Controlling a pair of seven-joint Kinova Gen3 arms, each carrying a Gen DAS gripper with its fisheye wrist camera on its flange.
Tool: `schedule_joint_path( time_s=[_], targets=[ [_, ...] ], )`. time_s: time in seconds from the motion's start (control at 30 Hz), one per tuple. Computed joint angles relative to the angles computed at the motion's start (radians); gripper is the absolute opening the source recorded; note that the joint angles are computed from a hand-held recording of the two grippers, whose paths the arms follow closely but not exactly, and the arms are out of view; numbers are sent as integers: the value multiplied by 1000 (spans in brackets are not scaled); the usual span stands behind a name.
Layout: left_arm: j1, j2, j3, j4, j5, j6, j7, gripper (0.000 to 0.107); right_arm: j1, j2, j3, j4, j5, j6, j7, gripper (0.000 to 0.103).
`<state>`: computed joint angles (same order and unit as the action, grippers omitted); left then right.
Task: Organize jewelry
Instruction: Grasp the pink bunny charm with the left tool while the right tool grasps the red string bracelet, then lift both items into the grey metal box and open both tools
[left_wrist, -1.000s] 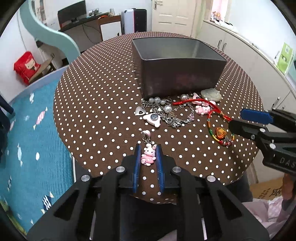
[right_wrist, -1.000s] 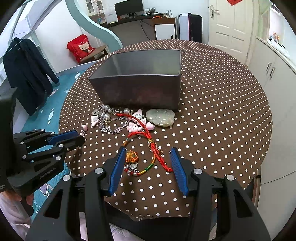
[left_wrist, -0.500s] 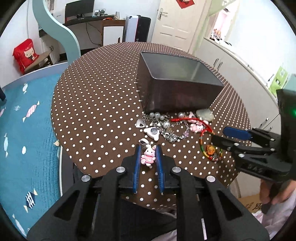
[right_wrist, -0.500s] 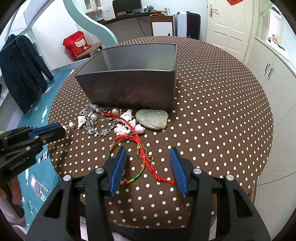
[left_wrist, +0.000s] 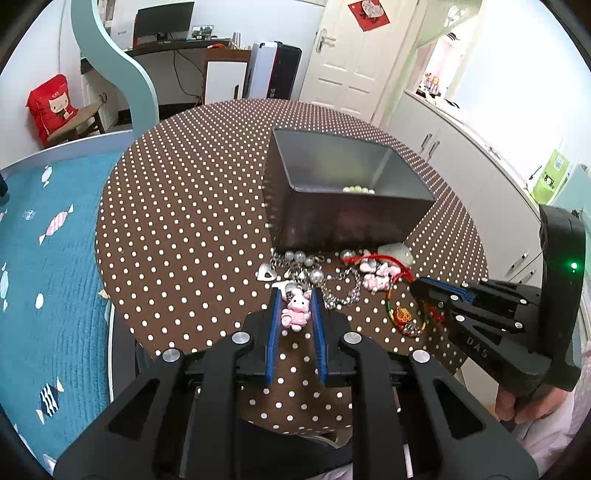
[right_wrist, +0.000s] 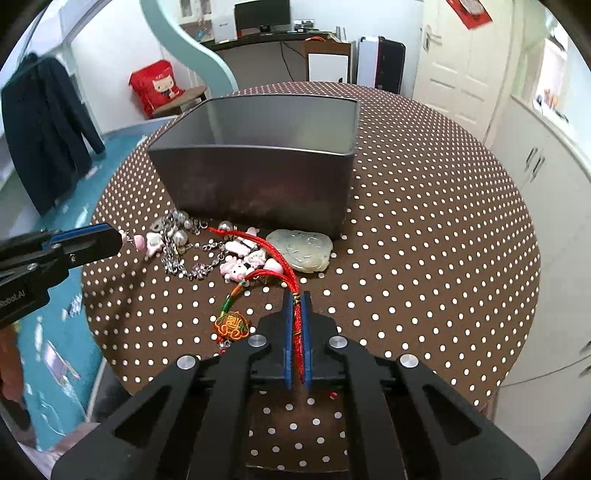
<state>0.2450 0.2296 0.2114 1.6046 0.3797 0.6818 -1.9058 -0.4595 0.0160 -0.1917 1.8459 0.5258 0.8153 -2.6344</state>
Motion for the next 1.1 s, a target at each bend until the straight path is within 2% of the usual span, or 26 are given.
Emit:
schedule_joint_path(
  time_s=[0.3,0.6,0.7,0.87,1.1],
  targets=[
    [-11,-24,5,-5,39,-19,-26,16,19,-69,-26,6,18,-6,-24,3],
    [-14,-54,13,-29,83,-46,-79,16,46,-124,-85,-39,104,13,-33,3],
    [-16,-57,14,-51,103,-49,-98,16,55,-141,-89,-54,125,-14,-10,3],
    [-19,-43,15,-113,123,-45,-116,16,76,-115,-82,-102,150,-52,35,3],
    [-3,1,18,-203,101,-51,-93,16,98,-16,3,-182,32,-147,206,3]
  ],
)
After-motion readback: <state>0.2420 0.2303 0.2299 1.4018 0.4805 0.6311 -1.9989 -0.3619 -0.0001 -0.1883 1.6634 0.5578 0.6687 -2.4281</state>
